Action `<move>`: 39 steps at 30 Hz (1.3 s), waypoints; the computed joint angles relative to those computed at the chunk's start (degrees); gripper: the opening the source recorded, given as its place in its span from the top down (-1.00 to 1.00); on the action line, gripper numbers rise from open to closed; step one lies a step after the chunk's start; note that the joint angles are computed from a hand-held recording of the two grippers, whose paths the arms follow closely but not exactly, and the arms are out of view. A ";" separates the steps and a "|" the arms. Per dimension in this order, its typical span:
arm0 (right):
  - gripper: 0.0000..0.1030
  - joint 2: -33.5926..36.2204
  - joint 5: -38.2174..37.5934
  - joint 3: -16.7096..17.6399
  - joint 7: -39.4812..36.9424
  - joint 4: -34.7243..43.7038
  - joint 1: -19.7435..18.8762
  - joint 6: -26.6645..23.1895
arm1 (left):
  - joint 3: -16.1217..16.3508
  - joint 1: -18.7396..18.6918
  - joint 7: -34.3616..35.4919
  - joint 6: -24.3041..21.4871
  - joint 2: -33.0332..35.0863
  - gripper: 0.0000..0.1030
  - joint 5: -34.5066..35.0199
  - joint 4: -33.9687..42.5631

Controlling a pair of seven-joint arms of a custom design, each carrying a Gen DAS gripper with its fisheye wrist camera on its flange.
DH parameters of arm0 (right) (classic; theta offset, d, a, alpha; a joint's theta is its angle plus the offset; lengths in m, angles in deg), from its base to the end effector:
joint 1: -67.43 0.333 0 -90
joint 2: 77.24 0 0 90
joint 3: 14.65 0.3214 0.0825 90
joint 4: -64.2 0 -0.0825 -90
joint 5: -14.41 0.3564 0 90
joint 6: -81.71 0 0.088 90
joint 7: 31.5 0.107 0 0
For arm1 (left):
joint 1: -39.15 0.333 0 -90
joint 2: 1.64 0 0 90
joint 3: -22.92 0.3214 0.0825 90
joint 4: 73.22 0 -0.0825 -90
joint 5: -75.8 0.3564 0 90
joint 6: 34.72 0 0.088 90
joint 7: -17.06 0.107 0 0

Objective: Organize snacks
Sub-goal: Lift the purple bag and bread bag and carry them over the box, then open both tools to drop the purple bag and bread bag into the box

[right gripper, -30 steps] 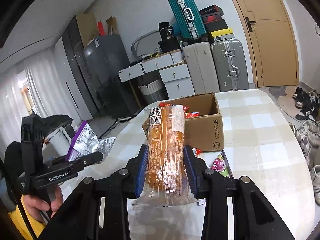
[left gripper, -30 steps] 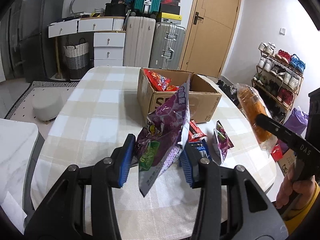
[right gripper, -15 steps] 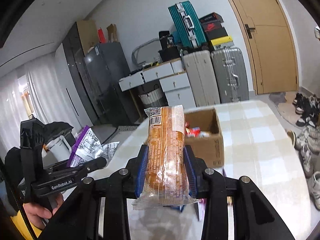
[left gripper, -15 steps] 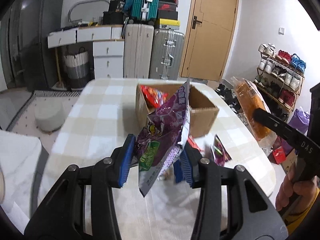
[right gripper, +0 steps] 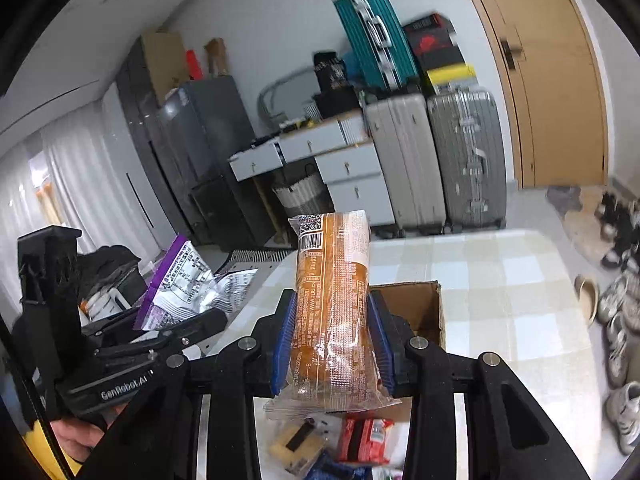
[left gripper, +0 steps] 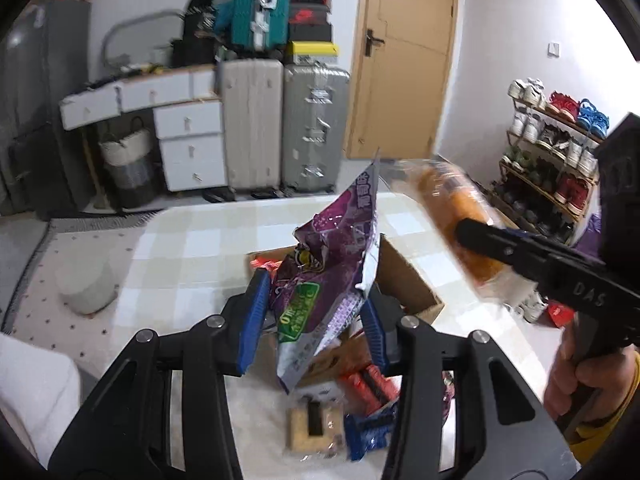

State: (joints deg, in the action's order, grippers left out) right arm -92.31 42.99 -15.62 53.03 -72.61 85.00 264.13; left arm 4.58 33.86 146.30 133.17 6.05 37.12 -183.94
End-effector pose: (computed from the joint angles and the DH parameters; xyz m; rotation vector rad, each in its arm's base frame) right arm 0.4662 0.0921 0.5620 -1.4108 1.6023 -0.5429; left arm 0.5769 -0.1981 0.5308 -1.3150 2.1541 -1.1578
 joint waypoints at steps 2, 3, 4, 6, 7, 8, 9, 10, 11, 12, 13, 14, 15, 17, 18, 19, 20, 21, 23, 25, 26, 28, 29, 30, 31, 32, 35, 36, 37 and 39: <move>0.31 3.29 1.13 -2.21 -0.55 3.79 0.75 -2.82 | 1.05 -0.98 -5.02 -3.12 3.84 0.21 4.92 4.90; 0.31 5.06 1.66 -2.60 -1.01 5.59 0.42 -4.08 | 0.86 -0.90 -6.76 -5.83 6.66 0.21 6.50 8.59; 0.31 6.62 1.95 -2.51 -1.36 7.30 -0.29 -5.29 | 0.12 -0.37 -7.32 -7.22 8.48 0.21 7.05 10.71; 0.31 9.70 3.27 -2.22 -2.31 10.49 -1.76 -8.13 | 0.96 -1.62 -11.64 -9.56 12.80 0.21 12.84 15.52; 0.31 11.25 3.57 -1.91 -2.59 12.01 -2.60 -9.81 | 1.56 -2.41 -13.74 -11.04 14.97 0.21 15.88 18.03; 0.31 12.67 3.08 -1.38 -2.36 13.11 -3.56 -10.68 | 1.90 -2.94 -15.39 -12.55 16.81 0.21 18.35 20.31; 0.31 13.83 2.01 -0.76 -1.64 13.75 -4.50 -11.02 | 2.22 -3.47 -17.21 -14.30 18.78 0.21 20.57 22.67; 0.31 14.91 0.98 -0.29 -0.95 14.41 -5.31 -11.74 | 2.31 -3.66 -18.80 -14.94 19.99 0.21 22.09 23.96; 0.31 15.89 0.37 0.07 -0.52 15.02 -5.96 -12.38 | 2.04 -3.58 -19.98 -15.92 21.20 0.21 23.20 25.37; 0.31 16.62 0.28 0.43 -0.52 15.35 -6.47 -12.41 | 1.49 -3.30 -20.71 -16.85 22.48 0.21 24.04 26.91; 0.31 17.27 0.15 0.73 -0.58 15.65 -6.90 -12.46 | 0.88 -2.90 -21.30 -17.86 23.38 0.21 24.79 27.98; 0.31 17.94 -0.53 0.89 -0.06 15.95 -7.23 -12.55 | 0.04 -2.42 -21.45 -19.54 24.42 0.20 25.22 29.31; 0.31 18.46 -0.92 1.08 0.31 16.18 -7.49 -12.70 | -0.52 -2.11 -21.28 -20.78 25.67 0.20 25.73 30.72; 0.31 19.38 -4.16 0.91 2.64 16.41 -7.47 -12.86 | -0.18 -2.63 -22.37 -20.97 27.04 0.20 27.57 31.75; 0.31 19.67 -8.95 0.06 6.44 16.21 -6.97 -12.66 | -0.20 -2.74 -22.79 -21.34 27.90 0.19 28.27 32.54; 0.31 19.97 -11.95 -0.39 8.70 16.11 -6.75 -12.52 | -0.45 -2.58 -22.89 -21.76 28.56 0.19 28.62 33.10; 0.31 20.26 -10.93 0.23 7.82 16.09 -7.29 -12.37 | -0.47 -2.58 -23.18 -21.95 29.18 0.19 29.06 33.58; 0.31 20.54 -9.91 0.69 7.05 16.19 -7.74 -12.62 | 0.10 -3.07 -23.84 -22.11 30.14 0.19 30.16 34.57; 0.31 20.88 -10.94 0.51 8.08 16.12 -7.85 -12.80 | 0.02 -3.41 -23.91 -22.39 31.42 0.19 31.53 35.90; 0.30 20.92 -9.67 1.01 7.07 15.92 -8.43 -12.68 | -0.21 -3.21 -23.47 -22.07 31.17 0.19 32.46 35.32; 0.30 20.88 -9.17 1.13 6.74 15.90 -8.63 -12.79 | -1.09 -2.65 -22.65 -22.68 31.26 0.19 32.03 35.55; 0.30 20.49 -7.75 1.42 5.82 15.40 -9.00 -12.35 | -1.69 -1.98 -22.24 -20.93 29.92 0.14 31.31 33.60; 0.30 20.28 -8.33 1.25 6.26 15.33 -8.84 -12.43 | -1.75 -1.87 -22.48 -20.74 29.58 0.08 31.09 33.29; 0.30 19.90 -9.23 1.05 6.75 15.05 -8.65 -12.45 | -1.79 -1.62 -22.77 -21.08 28.83 0.05 30.86 32.91; 0.30 19.42 -10.41 0.83 7.42 14.80 -8.45 -12.45 | -1.98 -1.30 -22.77 -20.88 28.09 0.03 30.46 32.21; 0.30 19.21 -9.75 1.12 6.69 14.83 -8.58 -12.42 | -2.19 -0.95 -22.51 -20.08 27.16 0.03 30.08 31.04; 0.30 17.17 -14.20 0.51 10.76 13.31 -7.95 -11.40 | -1.25 -0.64 -23.22 -16.88 22.16 0.00 30.46 25.29; 0.30 16.49 -14.56 0.62 11.21 12.91 -8.00 -11.33 | -1.51 -0.05 -23.18 -16.21 20.22 -0.02 29.95 23.16; 0.30 15.45 -14.88 0.78 11.77 12.22 -8.03 -11.18 | -1.77 0.46 -22.90 -15.69 18.87 -0.14 29.39 21.64; 0.29 12.90 -17.74 1.17 15.13 10.17 -8.43 -10.46 | -1.86 1.27 -22.44 -13.00 14.99 -0.29 28.38 16.72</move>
